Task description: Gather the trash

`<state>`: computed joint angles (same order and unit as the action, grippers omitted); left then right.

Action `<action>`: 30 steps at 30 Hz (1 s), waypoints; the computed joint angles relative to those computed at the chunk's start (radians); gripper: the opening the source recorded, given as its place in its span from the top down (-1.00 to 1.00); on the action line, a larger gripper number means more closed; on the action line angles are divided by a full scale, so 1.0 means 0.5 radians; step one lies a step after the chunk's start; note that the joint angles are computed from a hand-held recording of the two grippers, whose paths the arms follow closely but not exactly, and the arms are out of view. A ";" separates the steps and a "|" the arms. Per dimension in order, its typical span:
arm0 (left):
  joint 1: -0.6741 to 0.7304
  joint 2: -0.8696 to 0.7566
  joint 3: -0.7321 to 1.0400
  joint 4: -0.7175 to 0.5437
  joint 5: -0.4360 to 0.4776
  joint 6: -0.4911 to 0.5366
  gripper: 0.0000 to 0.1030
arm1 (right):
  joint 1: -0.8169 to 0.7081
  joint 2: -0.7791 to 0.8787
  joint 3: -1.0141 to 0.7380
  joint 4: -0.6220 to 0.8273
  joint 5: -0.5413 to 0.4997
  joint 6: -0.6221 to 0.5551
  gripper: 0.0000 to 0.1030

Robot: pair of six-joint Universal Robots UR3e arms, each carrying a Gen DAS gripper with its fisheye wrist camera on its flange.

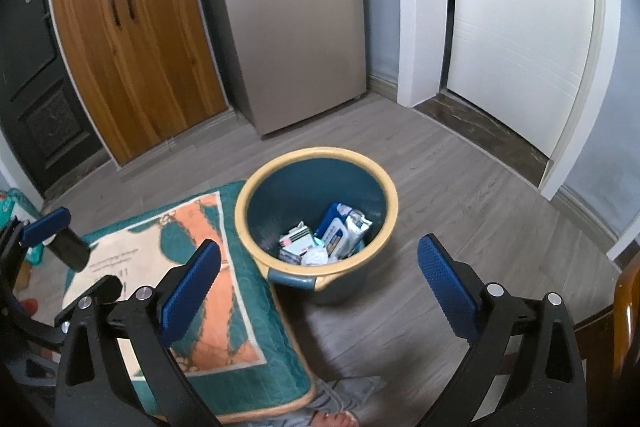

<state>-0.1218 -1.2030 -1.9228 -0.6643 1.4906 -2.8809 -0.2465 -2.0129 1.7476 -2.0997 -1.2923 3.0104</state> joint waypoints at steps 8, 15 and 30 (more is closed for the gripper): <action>0.047 0.014 0.010 -0.042 -0.052 -0.012 -0.88 | 0.004 -0.018 -0.002 0.010 0.007 -0.022 -0.90; 0.108 0.021 0.018 -0.092 -0.113 -0.039 -0.88 | 0.044 -0.001 -0.013 -0.003 -0.020 0.003 -0.90; 0.146 0.042 -0.012 -0.090 -0.157 -0.040 -0.88 | 0.038 0.001 -0.016 0.001 -0.011 -0.004 -0.90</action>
<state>-0.0488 -1.1819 -1.9287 -0.7095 1.4121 -2.9010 -0.2276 -2.0125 1.7394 -2.0994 -1.2980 3.0083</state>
